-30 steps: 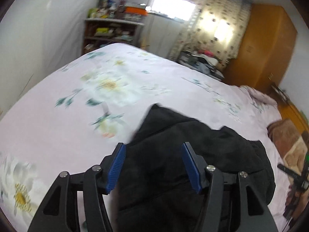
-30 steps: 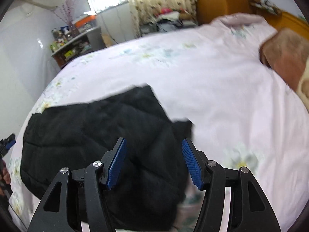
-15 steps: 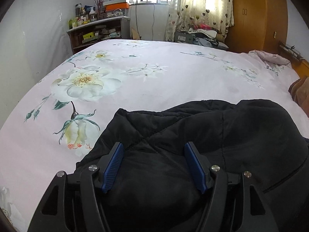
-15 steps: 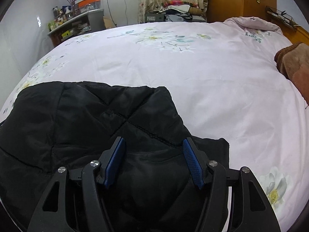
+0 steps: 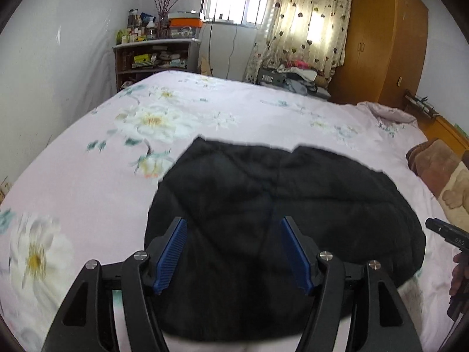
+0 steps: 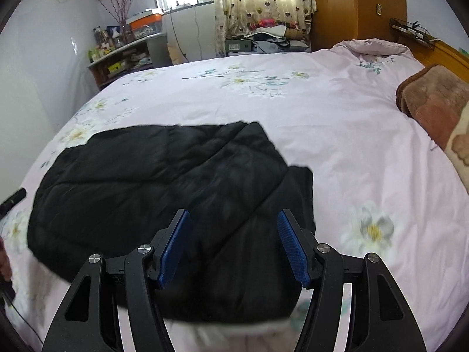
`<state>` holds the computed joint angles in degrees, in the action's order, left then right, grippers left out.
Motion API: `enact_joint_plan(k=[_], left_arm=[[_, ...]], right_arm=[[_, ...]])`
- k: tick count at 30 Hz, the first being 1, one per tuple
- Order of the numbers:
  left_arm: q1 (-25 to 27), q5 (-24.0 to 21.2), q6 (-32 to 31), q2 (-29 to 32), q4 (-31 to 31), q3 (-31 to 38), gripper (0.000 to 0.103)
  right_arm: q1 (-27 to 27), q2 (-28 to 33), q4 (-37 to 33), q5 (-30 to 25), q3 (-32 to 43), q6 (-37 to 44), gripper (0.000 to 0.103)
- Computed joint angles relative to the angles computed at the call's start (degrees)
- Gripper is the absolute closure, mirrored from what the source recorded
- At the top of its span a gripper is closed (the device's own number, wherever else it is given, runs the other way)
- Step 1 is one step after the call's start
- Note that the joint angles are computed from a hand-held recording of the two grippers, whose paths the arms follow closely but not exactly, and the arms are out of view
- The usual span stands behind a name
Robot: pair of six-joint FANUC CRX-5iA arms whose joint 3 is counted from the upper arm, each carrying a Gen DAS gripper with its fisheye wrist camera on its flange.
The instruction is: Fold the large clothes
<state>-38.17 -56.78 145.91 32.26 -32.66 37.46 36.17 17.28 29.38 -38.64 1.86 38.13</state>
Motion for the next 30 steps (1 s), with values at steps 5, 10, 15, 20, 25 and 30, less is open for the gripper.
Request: enact_joint_plan(k=[5, 10, 15, 20, 25, 30], left_arm=[[-1.34, -4.84, 1.15, 0.23, 4.4, -1.42, 0.035], [-6.05, -7.7, 3.52, -2.45, 1.32, -1.68, 0.035], [-11.34, -13.02, 4.91, -3.76, -1.71, 0.86, 0.035], [-16.59, -16.8, 7.96, -5.53, -5.18, 1.32, 0.028], [-20.62, -19.53, 11.22, -7.28, -7.0, 0.59, 0.028], [-22.5, -19.6, 12.71, -8.27, -5.74, -1.1, 0.028]], right_arm=[[3.28, -2.82, -1.76, -3.82, -3.07, 0.29, 0.041], [7.39, -10.03, 2.76, -3.98, -10.01, -6.57, 0.041], [12.68, -16.13, 7.69, -6.98, -15.05, -12.12, 0.041], [18.24, -21.85, 11.59, -9.7, -20.01, -17.64, 0.041], [23.74, -26.5, 14.4, -13.96, -23.65, -22.82, 0.041], [27.78, -29.05, 15.35, -17.42, -25.47, -25.57, 0.04]])
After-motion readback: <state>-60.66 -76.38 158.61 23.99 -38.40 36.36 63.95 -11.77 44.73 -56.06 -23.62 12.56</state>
